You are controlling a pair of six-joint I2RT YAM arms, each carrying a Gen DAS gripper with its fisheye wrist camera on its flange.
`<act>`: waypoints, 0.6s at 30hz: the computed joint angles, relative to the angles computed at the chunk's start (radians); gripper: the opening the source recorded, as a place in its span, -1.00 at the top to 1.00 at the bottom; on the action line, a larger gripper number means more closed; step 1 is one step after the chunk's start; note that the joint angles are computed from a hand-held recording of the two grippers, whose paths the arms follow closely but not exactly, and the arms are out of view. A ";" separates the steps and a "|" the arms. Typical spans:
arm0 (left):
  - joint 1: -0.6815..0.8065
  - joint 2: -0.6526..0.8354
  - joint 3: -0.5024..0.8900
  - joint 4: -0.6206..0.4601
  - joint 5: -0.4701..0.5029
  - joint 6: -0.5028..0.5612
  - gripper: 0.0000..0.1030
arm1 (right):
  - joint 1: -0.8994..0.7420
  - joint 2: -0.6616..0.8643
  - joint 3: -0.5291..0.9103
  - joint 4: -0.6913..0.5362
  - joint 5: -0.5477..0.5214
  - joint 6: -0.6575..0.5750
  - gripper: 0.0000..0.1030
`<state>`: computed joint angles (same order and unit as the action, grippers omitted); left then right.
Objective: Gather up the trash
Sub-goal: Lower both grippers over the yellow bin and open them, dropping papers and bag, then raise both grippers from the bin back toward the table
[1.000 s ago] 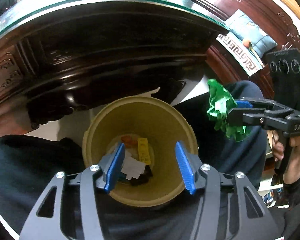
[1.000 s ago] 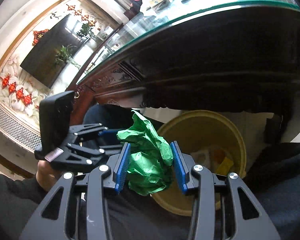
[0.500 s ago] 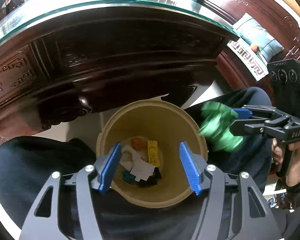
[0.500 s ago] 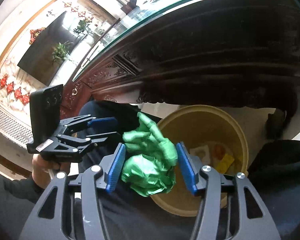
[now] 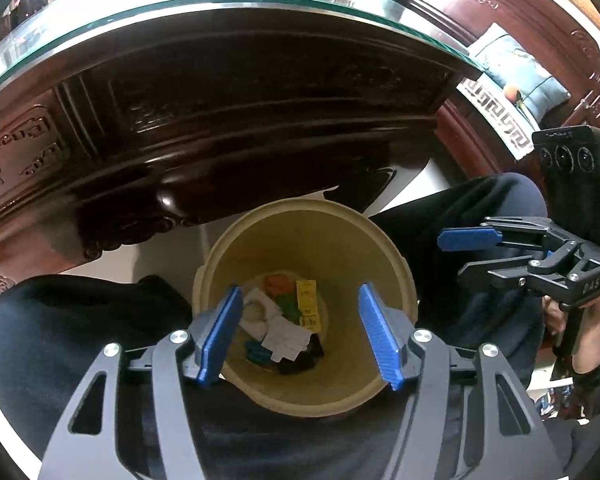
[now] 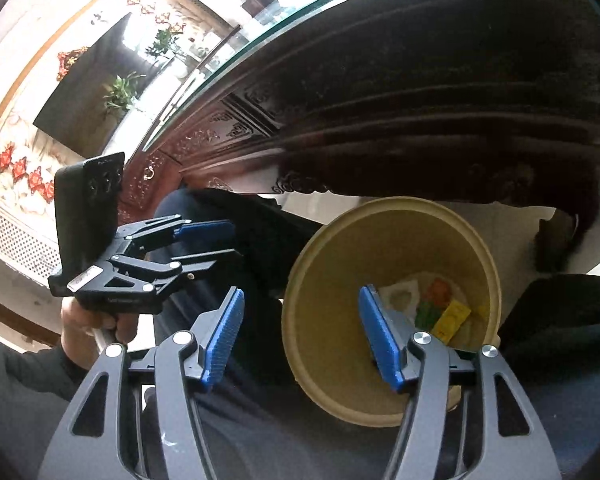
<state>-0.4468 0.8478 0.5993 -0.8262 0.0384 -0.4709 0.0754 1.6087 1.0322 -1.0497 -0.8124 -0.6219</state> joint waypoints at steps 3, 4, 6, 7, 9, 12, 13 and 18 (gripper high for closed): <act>0.008 0.005 0.000 0.004 0.005 0.003 -0.18 | -0.004 0.005 -0.003 0.005 0.000 0.000 -0.15; 0.009 0.009 0.002 0.005 0.007 0.003 -0.18 | -0.007 0.007 -0.004 0.005 0.001 -0.003 -0.15; 0.007 0.014 0.003 0.009 0.007 0.003 -0.18 | -0.010 0.011 -0.005 0.007 0.002 -0.004 -0.15; 0.008 0.018 0.003 0.013 0.012 0.003 -0.18 | -0.012 0.015 -0.004 0.007 0.003 -0.004 -0.15; 0.020 0.024 -0.001 0.022 0.021 0.011 -0.18 | -0.015 0.022 -0.001 0.005 0.004 -0.005 -0.15; 0.043 0.037 -0.002 0.040 0.051 0.015 -0.18 | -0.018 0.021 0.002 0.008 0.007 0.000 -0.15; 0.053 0.039 0.001 0.046 0.065 0.016 -0.18 | -0.018 0.017 0.003 0.011 0.008 0.000 -0.15; 0.044 0.044 0.052 0.038 0.017 0.023 -0.23 | -0.012 -0.030 0.002 0.043 0.016 0.001 -0.29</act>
